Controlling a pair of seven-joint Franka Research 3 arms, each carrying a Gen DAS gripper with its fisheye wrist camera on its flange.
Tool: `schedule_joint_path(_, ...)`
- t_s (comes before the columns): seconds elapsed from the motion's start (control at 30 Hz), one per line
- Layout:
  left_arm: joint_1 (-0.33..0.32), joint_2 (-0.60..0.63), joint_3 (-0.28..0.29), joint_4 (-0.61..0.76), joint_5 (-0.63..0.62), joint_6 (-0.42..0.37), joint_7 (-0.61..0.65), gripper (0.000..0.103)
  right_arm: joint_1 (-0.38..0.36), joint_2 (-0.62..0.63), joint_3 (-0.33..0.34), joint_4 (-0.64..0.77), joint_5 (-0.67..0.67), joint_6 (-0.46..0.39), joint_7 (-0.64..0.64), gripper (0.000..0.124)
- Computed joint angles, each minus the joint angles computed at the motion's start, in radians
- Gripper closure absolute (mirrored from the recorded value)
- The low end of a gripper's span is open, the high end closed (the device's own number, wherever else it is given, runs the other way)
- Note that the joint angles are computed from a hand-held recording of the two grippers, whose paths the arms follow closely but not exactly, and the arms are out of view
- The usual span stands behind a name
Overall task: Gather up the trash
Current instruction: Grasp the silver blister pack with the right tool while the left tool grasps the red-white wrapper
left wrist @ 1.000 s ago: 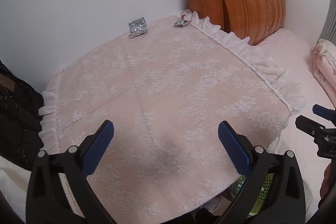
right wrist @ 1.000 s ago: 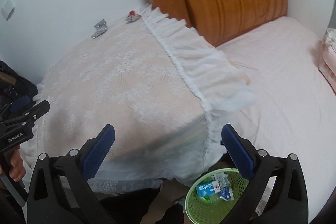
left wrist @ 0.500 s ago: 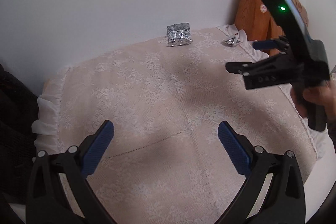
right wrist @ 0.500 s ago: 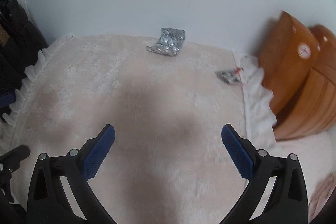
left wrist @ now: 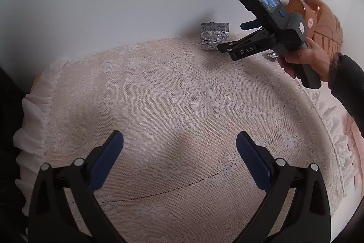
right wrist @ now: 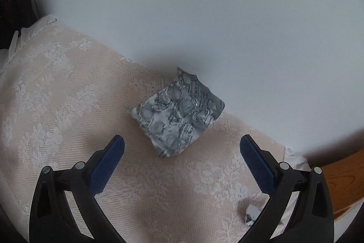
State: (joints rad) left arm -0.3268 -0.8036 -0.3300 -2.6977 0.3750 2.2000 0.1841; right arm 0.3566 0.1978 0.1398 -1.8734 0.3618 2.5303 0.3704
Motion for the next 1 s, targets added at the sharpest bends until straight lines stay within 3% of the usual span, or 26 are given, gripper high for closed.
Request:
schedule_joint_path(0.2,-0.004,-0.012,0.009,-0.016,-0.015,0.005,-0.008,0.008,0.023,0.065,0.005,0.072,-0.051,-0.019,0.025,0.024)
schedule_joint_path(0.33,-0.001,-0.008,0.001,-0.012,-0.012,0.005,-0.016,0.008,0.016,0.096,0.014,0.145,-0.012,-0.136,0.069,0.039)
schedule_joint_path(0.5,-0.003,-0.007,-0.003,-0.009,-0.008,0.006,-0.026,0.008,0.030,0.087,0.014,0.133,-0.011,-0.119,0.106,0.045)
schedule_joint_path(0.63,-0.007,-0.009,0.000,-0.011,-0.011,0.007,-0.026,0.008,0.015,0.087,0.018,0.162,0.047,-0.185,0.142,0.047)
schedule_joint_path(1.0,-0.005,0.002,0.006,-0.007,-0.012,0.009,-0.017,0.008,-0.016,-0.032,0.002,0.038,0.135,-0.182,0.113,0.047)
